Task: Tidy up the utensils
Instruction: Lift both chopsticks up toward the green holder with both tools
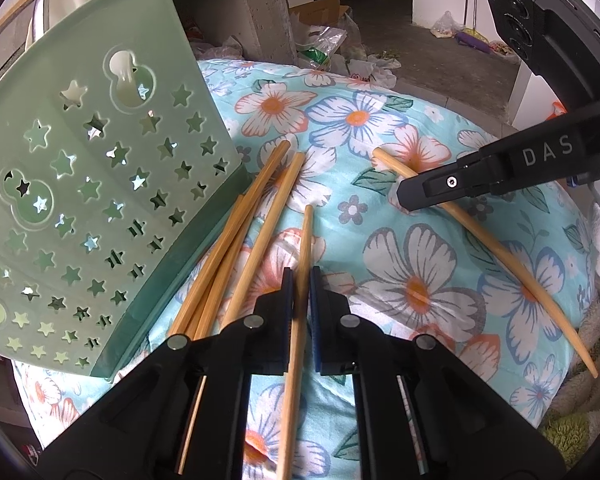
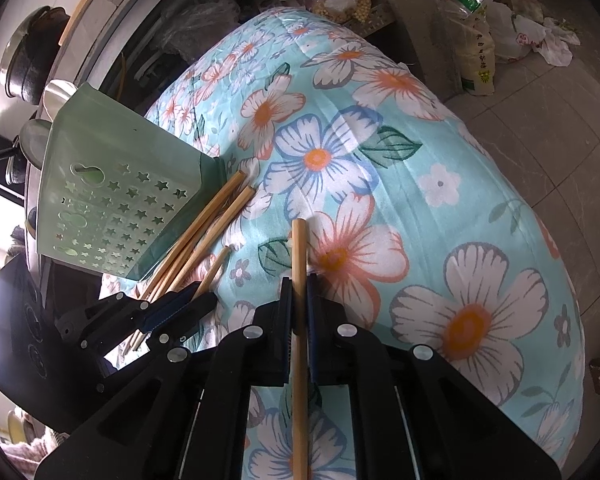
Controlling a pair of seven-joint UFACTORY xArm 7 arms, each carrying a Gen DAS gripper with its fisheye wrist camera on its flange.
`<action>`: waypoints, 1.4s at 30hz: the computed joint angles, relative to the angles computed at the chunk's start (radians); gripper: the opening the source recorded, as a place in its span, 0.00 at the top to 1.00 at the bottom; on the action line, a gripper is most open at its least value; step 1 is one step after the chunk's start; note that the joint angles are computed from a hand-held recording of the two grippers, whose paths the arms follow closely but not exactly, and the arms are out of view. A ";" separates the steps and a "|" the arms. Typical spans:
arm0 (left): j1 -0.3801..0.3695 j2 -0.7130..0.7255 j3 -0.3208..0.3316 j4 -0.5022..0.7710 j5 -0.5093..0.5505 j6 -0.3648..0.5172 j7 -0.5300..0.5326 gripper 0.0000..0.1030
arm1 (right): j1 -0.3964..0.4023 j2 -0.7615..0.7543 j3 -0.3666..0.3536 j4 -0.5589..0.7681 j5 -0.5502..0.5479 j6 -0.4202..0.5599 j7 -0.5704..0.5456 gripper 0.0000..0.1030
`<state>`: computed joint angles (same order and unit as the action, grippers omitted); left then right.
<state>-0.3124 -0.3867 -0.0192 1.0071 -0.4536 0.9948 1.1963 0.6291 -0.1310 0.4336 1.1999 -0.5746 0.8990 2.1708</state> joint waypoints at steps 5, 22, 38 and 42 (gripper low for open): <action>0.005 0.001 0.015 0.034 -0.025 0.031 -0.008 0.95 | 0.005 -0.004 0.014 0.033 -0.033 0.059 0.008 0.93; 0.097 0.091 0.141 0.378 -0.367 0.232 -0.099 0.95 | 0.087 0.055 0.050 0.276 -0.295 0.365 -0.088 0.93; 0.212 0.169 0.090 0.502 -0.398 0.324 -0.165 0.73 | 0.149 0.084 0.001 0.331 -0.339 0.391 -0.119 0.93; 0.190 0.120 0.050 0.395 -0.288 0.242 -0.156 0.73 | 0.140 0.081 0.002 0.322 -0.328 0.377 -0.119 0.93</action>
<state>-0.1222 -0.2671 0.0305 1.4022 -0.7414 1.2370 1.0404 0.7686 -0.0498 0.4360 1.5223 -0.9030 1.2763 2.0516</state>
